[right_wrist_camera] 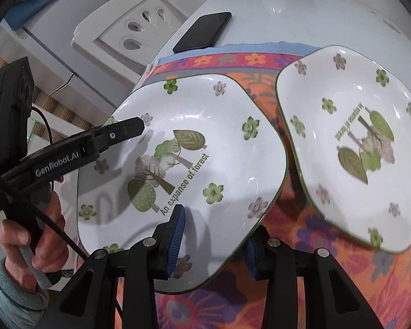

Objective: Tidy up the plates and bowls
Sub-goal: 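Lift the forest plate with both grippers and carry it over the Sunflower plate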

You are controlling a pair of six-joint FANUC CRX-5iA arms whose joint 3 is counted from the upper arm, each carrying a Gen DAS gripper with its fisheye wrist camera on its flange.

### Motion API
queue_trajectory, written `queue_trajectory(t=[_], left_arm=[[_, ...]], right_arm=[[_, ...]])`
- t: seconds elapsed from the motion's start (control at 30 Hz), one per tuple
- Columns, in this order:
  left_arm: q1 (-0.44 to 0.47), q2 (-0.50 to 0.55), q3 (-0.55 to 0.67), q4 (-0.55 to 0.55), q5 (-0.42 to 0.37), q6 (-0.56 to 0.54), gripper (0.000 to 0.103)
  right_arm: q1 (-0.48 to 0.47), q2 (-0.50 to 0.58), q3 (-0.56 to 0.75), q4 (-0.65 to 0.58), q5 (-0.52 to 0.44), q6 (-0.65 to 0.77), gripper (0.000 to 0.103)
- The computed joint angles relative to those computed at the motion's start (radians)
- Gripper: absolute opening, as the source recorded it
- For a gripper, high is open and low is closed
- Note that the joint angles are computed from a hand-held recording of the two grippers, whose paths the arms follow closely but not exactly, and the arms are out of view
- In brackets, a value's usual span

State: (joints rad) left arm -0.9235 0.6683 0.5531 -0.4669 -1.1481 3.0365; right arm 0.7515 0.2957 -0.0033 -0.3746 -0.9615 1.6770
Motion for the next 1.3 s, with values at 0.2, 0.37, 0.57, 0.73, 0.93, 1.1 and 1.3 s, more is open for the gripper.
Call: queue_trajectory(t=[0.2, 0.37, 0.57, 0.73, 0.93, 1.1, 1.3], left_arm=[[-0.039, 0.018, 0.048, -0.008, -0.066, 0.017, 0.046], [-0.066, 0.038, 0.092, -0.017, -0.103, 0.018, 0.046], [-0.095, 0.056, 0.134, -0.032, -0.128, 0.035, 0.046], [-0.121, 0.071, 0.187, -0.060, -0.166, 0.038, 0.046], [-0.166, 0.108, 0.300, -0.106, -0.256, 0.027, 0.046], [-0.210, 0.153, 0.417, -0.144, -0.337, 0.020, 0.046], [-0.269, 0.251, 0.622, -0.179, -0.458, -0.005, 0.046]], right_arm=[[-0.005, -0.054, -0.045, -0.022, -0.019, 0.023, 0.038], [-0.015, -0.087, -0.073, -0.037, -0.029, 0.052, 0.038], [-0.025, -0.125, -0.106, -0.044, -0.037, 0.085, 0.038], [-0.025, -0.165, -0.135, -0.039, -0.026, 0.096, 0.038], [-0.027, -0.235, -0.173, -0.034, -0.023, 0.090, 0.038], [-0.030, -0.322, -0.225, -0.030, -0.030, 0.081, 0.038], [-0.047, -0.441, -0.297, -0.037, -0.059, 0.076, 0.038]])
